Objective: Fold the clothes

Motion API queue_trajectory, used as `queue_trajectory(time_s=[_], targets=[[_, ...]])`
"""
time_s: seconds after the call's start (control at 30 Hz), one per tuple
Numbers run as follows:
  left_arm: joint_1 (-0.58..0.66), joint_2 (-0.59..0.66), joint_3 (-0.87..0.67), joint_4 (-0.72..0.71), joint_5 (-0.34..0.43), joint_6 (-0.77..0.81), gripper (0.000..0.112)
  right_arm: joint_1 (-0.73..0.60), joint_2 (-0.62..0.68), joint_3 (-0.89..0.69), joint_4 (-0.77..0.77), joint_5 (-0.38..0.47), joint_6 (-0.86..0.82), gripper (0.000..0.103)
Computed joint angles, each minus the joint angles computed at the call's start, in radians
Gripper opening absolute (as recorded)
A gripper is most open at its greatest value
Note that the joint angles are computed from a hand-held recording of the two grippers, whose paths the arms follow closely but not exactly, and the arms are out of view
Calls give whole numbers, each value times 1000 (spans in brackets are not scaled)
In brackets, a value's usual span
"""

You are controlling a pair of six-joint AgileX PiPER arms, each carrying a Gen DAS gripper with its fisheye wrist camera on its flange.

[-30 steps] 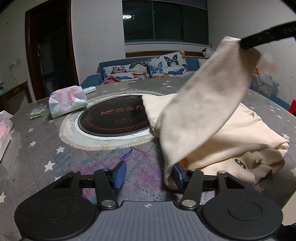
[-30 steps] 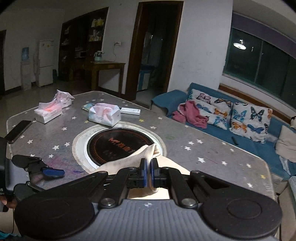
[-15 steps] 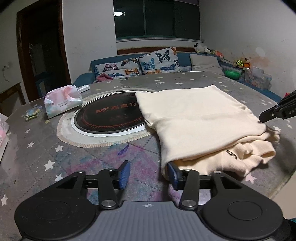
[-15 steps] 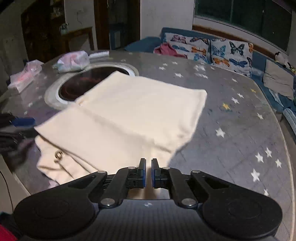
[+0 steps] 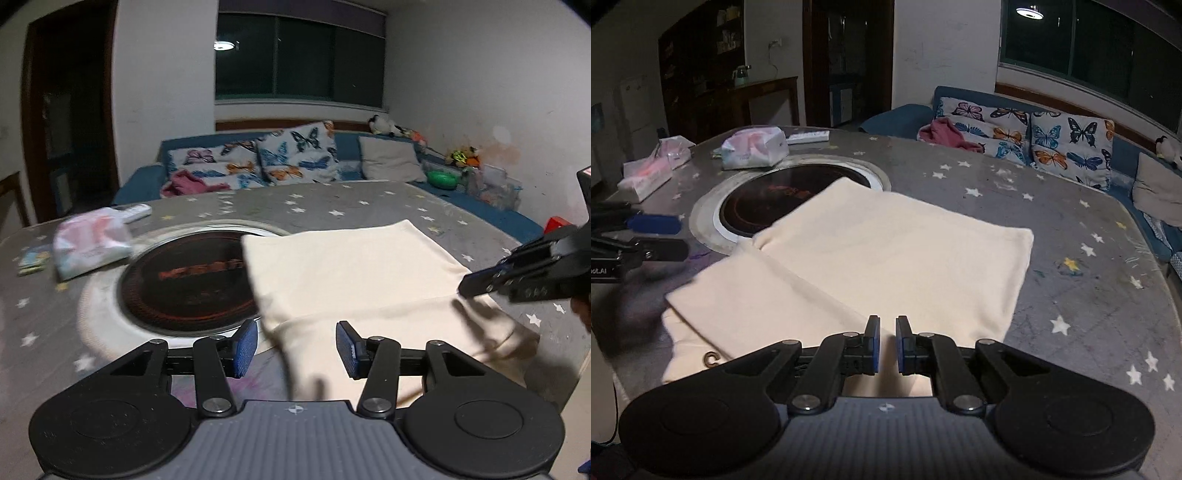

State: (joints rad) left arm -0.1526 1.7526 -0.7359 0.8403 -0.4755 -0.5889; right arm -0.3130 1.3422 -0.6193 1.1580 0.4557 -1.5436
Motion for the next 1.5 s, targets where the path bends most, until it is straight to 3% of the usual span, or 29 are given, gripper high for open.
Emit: queue_trajectory(time_s=[0.23, 0.47, 0.57, 0.77, 1.13, 1.23, 1.37, 1.5], targets=[[-73, 137, -138, -16, 86, -12, 48, -44, 13, 15, 13, 15, -23, 8], [-77, 160, -138, -48, 84, 51, 49, -109, -79, 54, -101, 125, 9, 8], [-79, 130, -116, -45, 88, 58, 48, -120, -92, 79, -141, 124, 29, 8], [-83, 35, -14, 26, 17, 57, 48, -178, -178, 104, -141, 217, 11, 8], [-189, 42, 53, -59, -8, 215, 49, -30, -149, 155, -73, 124, -42, 8], [-185, 41, 56, -51, -8, 206, 49, -49, -170, 156, -73, 151, -42, 8], [-170, 10, 78, -46, -10, 211, 49, -27, -163, 166, -84, 121, -45, 8], [-100, -63, 129, 28, -27, 187, 50, -81, -200, 152, -125, 187, -21, 9]])
